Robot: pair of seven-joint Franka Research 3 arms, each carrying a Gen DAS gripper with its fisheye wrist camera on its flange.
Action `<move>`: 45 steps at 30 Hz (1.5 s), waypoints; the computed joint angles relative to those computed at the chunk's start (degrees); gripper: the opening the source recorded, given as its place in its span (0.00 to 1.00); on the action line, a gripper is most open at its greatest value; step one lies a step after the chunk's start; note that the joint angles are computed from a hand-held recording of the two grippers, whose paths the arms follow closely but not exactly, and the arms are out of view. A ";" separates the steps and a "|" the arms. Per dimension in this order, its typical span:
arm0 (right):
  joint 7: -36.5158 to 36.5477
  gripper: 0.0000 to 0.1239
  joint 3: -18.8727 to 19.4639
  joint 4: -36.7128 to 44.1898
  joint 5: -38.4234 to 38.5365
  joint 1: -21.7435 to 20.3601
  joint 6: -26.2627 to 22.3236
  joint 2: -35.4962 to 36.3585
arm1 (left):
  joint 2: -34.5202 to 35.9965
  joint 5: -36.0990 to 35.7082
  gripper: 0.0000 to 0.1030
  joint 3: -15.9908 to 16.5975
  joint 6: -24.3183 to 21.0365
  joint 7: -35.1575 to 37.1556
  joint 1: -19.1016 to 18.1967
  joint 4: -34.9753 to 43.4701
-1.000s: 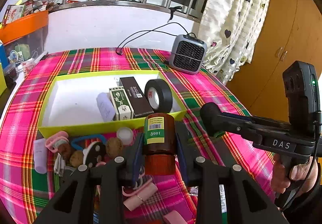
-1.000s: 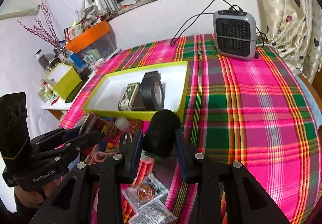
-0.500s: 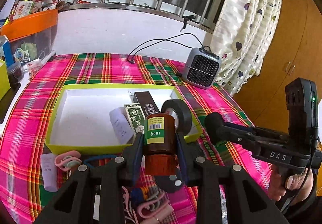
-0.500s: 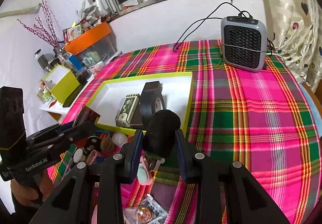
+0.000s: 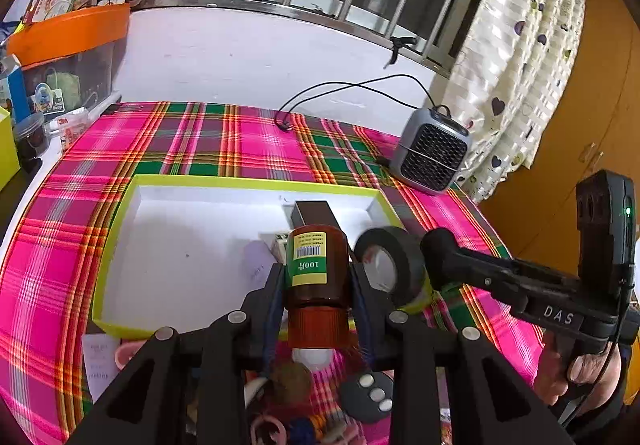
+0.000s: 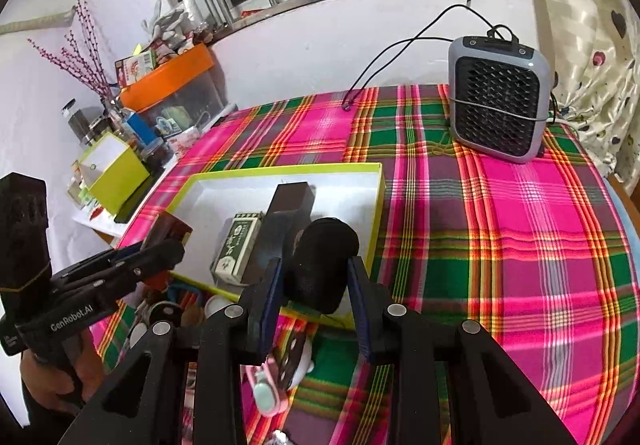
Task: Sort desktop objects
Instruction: 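Lift and carry the brown bottle and black cylinder over the tray, then lower both held items into the tray and open both tools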
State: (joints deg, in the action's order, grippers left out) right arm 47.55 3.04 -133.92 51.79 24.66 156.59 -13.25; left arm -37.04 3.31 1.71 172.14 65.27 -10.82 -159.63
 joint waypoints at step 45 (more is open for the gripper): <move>-0.16 0.28 -0.27 -2.18 2.27 -0.60 -1.30 -1.60 | 5.32 -0.37 0.31 -1.28 -2.75 -3.56 6.11 1.96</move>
State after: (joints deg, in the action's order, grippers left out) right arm 47.39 2.77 -136.10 54.06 24.06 155.29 -14.85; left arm -31.73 2.95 0.44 169.39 61.71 -4.71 -157.67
